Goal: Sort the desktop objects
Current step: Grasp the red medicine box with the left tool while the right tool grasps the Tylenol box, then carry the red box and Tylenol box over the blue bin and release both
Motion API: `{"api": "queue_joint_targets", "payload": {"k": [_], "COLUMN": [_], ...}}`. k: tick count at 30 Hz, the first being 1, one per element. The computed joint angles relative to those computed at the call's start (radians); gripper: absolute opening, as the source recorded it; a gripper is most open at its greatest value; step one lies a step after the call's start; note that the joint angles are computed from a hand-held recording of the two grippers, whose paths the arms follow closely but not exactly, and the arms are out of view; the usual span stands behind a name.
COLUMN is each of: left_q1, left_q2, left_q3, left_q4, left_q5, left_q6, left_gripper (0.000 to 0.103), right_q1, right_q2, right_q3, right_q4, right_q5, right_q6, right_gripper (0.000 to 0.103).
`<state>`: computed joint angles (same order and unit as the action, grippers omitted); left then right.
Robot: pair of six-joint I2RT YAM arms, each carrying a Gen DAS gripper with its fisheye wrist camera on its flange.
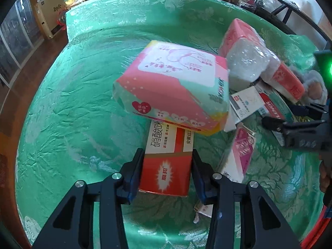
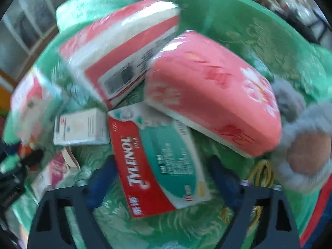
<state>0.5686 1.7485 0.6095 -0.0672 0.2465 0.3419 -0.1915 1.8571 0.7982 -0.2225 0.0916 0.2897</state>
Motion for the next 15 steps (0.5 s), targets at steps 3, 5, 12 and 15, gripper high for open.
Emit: {"api": "queue_joint_targets", "payload": {"k": [3,5,12,15], "left_q1": [0.021,0.05,0.187,0.187], "left_q2": [-0.079,-0.14,-0.35,-0.48], "left_q3": [-0.049,-0.069,-0.083,-0.103], "left_q4": [-0.032,-0.097,-0.388,-0.439], "left_q5": [0.006,0.02,0.156,0.148], "left_q6": [0.03,0.049,0.131,0.139], "left_gripper": [0.041,0.041,0.04,0.04], "right_q1": [0.064,0.082,0.139,0.133], "right_q2": [-0.038,-0.085,-0.347,-0.472], "right_q3": [-0.047,-0.096,-0.287,-0.33], "right_q4": [0.012,0.015,-0.022,-0.082], "right_q5": [0.048,0.028,0.001,-0.003], "right_q6": [-0.002,0.018,0.069,0.081], "right_gripper": [0.076,0.076,0.076,0.076]}}
